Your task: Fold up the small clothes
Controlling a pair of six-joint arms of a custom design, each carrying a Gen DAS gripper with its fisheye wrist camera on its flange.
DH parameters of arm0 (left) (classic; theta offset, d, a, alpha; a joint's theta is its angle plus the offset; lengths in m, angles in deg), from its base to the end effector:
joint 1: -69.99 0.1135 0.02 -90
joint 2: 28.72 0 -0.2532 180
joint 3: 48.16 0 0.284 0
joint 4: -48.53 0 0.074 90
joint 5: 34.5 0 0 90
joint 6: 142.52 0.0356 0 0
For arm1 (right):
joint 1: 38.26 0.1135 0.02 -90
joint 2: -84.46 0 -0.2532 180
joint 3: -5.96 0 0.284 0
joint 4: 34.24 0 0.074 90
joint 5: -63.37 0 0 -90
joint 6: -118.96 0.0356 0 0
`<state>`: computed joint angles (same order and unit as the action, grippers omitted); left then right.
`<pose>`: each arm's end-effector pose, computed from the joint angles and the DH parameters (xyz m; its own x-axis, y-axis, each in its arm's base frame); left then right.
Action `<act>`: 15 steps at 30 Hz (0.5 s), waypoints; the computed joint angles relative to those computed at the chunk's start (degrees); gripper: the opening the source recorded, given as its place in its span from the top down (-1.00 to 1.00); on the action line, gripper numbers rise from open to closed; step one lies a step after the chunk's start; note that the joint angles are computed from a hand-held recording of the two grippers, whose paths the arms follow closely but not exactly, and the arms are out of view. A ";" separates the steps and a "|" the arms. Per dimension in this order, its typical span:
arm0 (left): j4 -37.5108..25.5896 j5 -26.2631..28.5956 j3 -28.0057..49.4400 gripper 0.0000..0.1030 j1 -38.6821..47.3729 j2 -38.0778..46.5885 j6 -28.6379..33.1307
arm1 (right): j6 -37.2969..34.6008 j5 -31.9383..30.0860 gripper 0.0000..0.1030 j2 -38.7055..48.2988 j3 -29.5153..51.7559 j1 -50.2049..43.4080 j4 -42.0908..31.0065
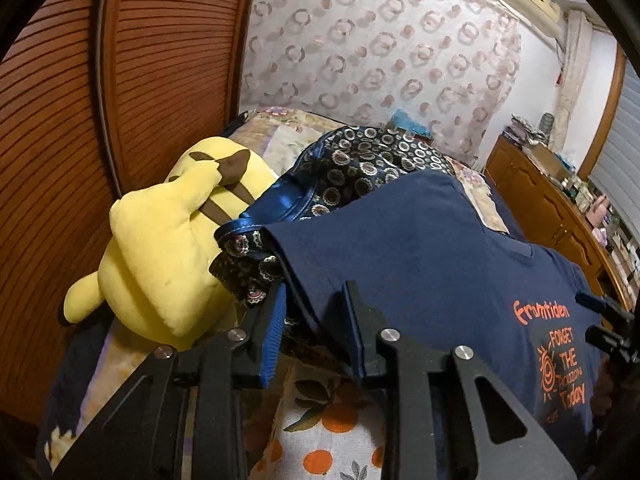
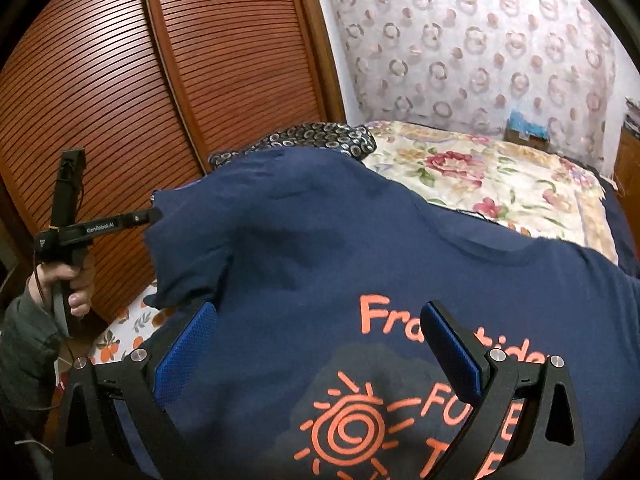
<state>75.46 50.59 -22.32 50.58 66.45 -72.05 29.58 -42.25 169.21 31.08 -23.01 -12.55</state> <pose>0.2122 -0.0715 0.0261 -0.6901 -0.1100 -0.7153 0.0433 0.9803 -0.1925 0.2153 0.0686 0.0540 -0.5981 -0.1523 -0.7868 -0.4517 0.8750 0.1741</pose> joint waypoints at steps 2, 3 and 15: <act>0.12 0.00 0.06 0.73 -0.49 -0.33 0.91 | 0.31 0.60 -0.97 1.61 0.10 0.52 2.06; -0.48 -0.50 0.18 0.90 -1.02 -0.90 1.22 | 0.69 0.87 -0.97 2.15 0.06 0.80 2.81; -8.88 -5.11 -1.55 0.95 -9.16 -16.84 1.78 | 3.16 -0.95 -0.97 3.33 -1.22 -0.56 5.59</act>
